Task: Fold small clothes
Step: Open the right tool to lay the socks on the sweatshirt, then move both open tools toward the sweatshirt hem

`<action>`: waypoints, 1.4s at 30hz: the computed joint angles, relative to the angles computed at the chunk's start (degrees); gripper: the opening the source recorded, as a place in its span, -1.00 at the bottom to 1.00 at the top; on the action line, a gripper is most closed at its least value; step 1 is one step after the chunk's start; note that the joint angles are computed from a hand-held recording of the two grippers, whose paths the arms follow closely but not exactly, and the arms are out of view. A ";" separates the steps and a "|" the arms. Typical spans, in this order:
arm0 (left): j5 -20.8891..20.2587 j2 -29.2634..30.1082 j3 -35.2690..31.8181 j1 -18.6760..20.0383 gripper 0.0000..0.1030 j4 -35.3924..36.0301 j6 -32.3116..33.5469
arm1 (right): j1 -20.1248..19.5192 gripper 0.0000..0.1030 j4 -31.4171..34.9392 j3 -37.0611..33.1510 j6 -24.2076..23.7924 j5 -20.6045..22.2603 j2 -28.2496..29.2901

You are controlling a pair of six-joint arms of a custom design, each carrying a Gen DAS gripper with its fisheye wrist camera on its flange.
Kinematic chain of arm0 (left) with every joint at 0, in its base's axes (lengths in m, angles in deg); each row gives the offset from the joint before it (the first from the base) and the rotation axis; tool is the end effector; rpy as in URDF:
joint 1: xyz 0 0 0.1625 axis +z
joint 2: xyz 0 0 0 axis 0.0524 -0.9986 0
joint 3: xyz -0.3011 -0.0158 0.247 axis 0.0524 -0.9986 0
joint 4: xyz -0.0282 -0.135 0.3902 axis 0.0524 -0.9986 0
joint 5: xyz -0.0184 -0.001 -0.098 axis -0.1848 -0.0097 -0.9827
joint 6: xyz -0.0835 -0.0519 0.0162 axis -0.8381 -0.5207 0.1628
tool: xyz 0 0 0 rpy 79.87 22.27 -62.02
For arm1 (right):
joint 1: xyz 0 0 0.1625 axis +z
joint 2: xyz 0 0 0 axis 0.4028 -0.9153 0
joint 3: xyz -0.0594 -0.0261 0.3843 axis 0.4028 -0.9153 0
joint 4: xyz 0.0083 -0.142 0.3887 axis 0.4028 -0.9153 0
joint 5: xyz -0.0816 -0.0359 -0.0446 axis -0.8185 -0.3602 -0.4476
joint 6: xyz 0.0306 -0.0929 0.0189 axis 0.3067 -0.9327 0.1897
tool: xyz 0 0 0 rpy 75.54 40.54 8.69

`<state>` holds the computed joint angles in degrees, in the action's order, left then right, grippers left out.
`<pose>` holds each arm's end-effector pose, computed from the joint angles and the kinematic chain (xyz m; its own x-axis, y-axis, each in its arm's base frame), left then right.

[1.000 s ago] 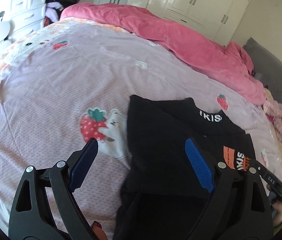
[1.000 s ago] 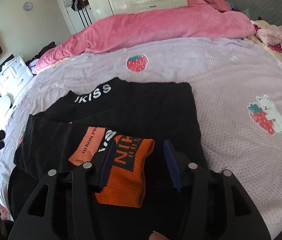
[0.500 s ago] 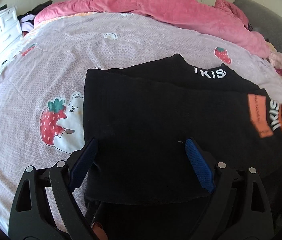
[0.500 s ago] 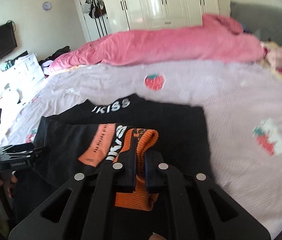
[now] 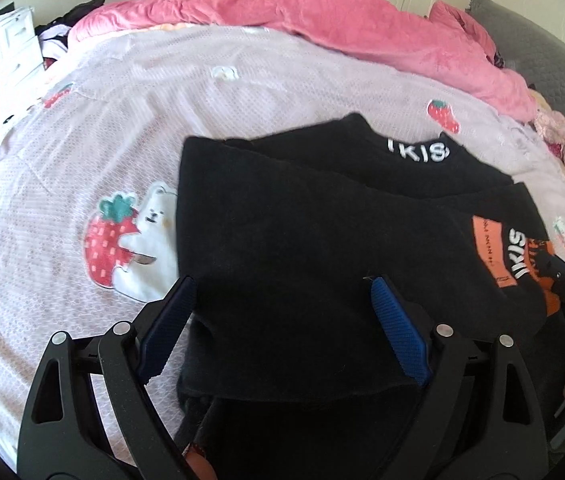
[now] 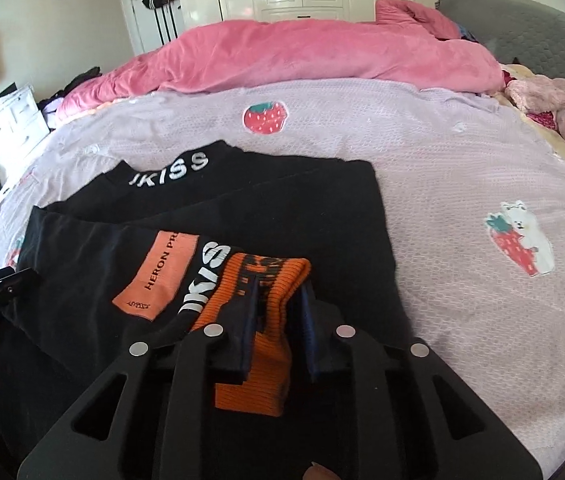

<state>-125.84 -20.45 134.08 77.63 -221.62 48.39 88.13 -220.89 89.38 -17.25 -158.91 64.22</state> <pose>0.0652 -0.6900 0.2796 -0.7182 0.3945 -0.5732 0.5967 0.7730 -0.2155 0.2752 -0.5510 -0.0755 -0.7317 0.3511 0.5842 -0.2298 0.6798 -0.6965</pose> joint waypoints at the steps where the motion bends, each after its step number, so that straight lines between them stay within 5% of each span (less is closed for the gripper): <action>1: -0.49 -0.37 0.12 0.01 0.59 -0.26 0.17 | 0.36 -0.58 -0.53 -0.06 -0.53 -0.85 0.08; 13: -5.72 -4.97 5.32 -1.05 0.59 -5.06 3.33 | 3.84 -0.40 -5.29 -1.19 -7.78 3.68 0.91; 22: -4.84 -5.83 8.72 -2.32 0.59 -4.04 6.89 | 4.25 -0.40 1.36 -2.19 -5.71 8.27 1.47; 27: -0.56 -4.22 7.81 -2.27 0.59 -0.12 7.36 | 3.12 -0.36 12.99 -2.49 0.33 7.26 0.96; 31: 0.46 -3.47 6.61 -1.82 0.59 3.41 6.55 | 2.86 -0.36 13.32 -2.18 0.96 7.56 0.94; 42: -3.05 -6.07 7.16 -1.43 0.60 2.63 6.28 | 3.52 0.03 8.32 -0.43 0.20 8.96 0.00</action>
